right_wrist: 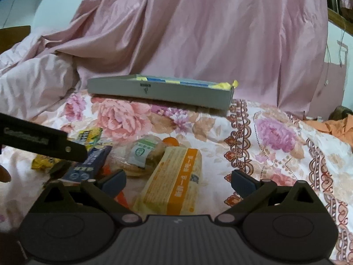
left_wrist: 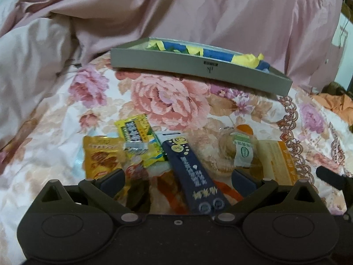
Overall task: Organize snacks
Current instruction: 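Close the left tool on the dark blue tube while the right tool grasps the orange-striped cake bag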
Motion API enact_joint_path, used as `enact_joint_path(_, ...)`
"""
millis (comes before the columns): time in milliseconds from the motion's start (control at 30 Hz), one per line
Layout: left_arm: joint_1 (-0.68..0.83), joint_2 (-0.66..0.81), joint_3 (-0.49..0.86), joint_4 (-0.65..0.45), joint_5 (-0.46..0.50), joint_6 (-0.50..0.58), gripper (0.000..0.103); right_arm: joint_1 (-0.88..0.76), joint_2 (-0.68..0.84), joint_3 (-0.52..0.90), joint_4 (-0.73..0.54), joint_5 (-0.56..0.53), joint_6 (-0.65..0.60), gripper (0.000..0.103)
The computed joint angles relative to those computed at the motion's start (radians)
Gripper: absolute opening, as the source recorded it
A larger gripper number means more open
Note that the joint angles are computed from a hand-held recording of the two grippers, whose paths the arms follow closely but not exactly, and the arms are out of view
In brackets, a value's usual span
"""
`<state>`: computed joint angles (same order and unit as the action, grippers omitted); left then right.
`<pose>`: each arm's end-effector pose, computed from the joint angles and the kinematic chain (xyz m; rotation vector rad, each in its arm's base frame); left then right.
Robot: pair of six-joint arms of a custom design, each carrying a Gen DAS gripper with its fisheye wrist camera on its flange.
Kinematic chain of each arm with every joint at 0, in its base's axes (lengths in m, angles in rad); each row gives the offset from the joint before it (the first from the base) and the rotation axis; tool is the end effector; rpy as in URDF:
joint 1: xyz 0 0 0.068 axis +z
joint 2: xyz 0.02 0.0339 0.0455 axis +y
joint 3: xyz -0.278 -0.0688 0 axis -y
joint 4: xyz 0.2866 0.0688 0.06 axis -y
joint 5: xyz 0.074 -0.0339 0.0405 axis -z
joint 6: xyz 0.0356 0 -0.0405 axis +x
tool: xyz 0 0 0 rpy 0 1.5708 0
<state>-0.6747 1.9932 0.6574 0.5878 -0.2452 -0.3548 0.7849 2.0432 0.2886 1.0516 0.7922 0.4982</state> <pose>0.2698 -0.2048 0.0285 0.2443 2.2909 -0.2474 0.1797 0.1437 0.0043 0.0982 2.0417 -0.1159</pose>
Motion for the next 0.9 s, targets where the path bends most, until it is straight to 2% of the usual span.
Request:
enact_joint_path(100, 0.006, 0.037, 0.057, -0.039, 0.016, 0.009, 0.101, -0.034, 0.025, 0.019, 0.001, -0.047, 0.007, 0.103)
enact_joint_path(267, 0.011, 0.079, 0.124, -0.105, 0.019, 0.031, 0.093, -0.065, 0.055, 0.03, 0.032, -0.084, 0.001, 0.103)
enact_joint_path(533, 0.044, 0.082, 0.117, -0.102, 0.096, 0.051, 0.068, -0.083, 0.06, 0.034, 0.042, -0.126, -0.003, 0.103)
enact_joint_path(767, 0.032, 0.097, 0.161, -0.157, 0.083, 0.062, 0.062, -0.088, 0.085, 0.058, 0.033, -0.137, -0.001, 0.1)
enact_joint_path(900, 0.045, 0.099, 0.172, -0.174, 0.093, 0.038, 0.047, -0.111, 0.101, 0.072, 0.037, -0.169, -0.006, 0.1)
